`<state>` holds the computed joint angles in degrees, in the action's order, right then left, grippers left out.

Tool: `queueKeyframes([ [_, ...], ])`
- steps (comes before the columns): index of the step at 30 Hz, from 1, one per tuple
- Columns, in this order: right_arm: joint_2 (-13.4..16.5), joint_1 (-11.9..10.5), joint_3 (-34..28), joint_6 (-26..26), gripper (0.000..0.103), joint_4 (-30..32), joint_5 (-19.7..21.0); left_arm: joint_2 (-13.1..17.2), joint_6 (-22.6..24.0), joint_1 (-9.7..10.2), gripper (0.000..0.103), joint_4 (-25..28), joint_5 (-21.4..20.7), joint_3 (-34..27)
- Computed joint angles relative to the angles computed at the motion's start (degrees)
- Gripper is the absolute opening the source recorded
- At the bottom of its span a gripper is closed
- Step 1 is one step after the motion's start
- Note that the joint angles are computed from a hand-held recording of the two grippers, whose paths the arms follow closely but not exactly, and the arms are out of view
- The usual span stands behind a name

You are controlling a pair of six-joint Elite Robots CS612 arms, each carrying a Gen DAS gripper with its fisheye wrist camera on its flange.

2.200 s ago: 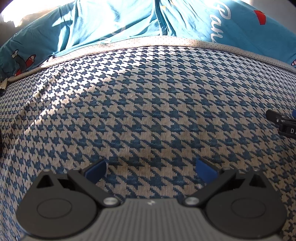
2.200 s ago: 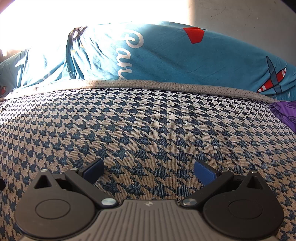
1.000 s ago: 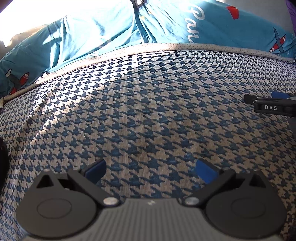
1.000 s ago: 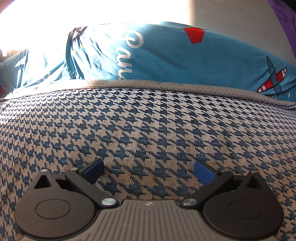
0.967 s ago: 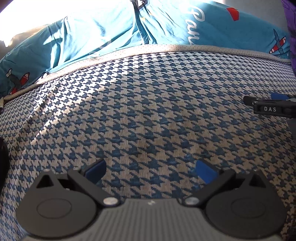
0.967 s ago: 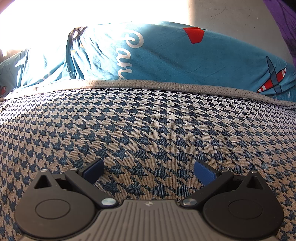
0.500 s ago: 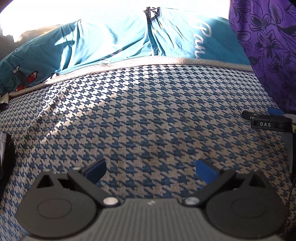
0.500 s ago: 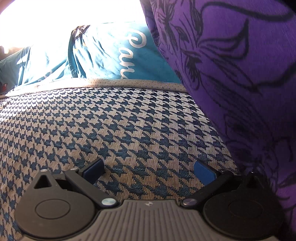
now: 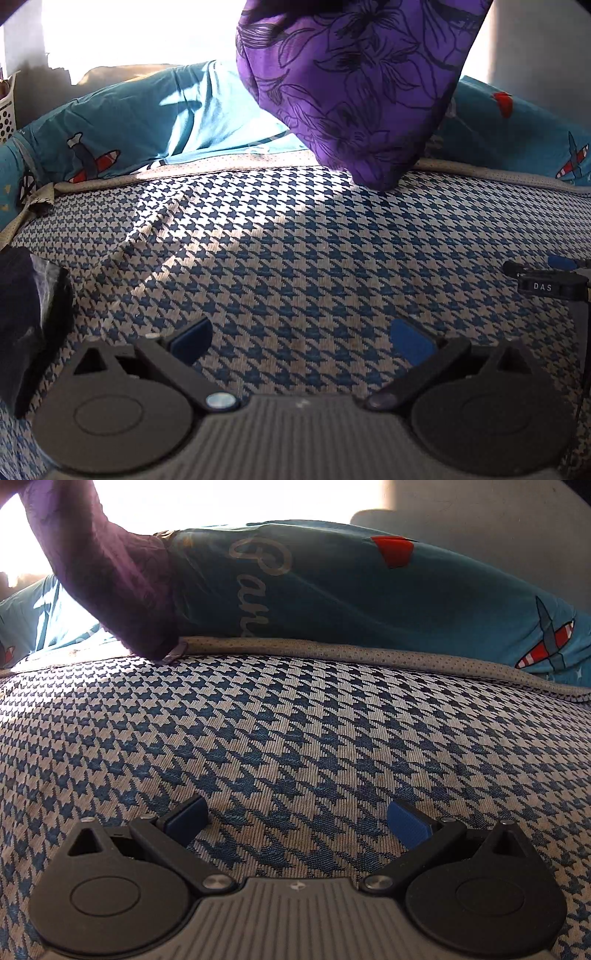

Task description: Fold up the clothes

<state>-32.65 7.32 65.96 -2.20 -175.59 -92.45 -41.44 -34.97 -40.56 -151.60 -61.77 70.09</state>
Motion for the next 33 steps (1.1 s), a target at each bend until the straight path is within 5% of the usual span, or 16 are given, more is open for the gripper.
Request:
queueKeyframes([
  [14, 0.27, 0.12, -0.47, 0.05, 0.103, 0.2, -0.12, -2.85, -6.05, 1.17, 0.103, -0.78, 1.45, 4.51],
  [33, 0.35, 0.0, -0.51, -0.02, 0.103, 0.15, -0.03, -3.64, -5.72, 1.01, 0.103, 0.1, 1.73, 5.88],
])
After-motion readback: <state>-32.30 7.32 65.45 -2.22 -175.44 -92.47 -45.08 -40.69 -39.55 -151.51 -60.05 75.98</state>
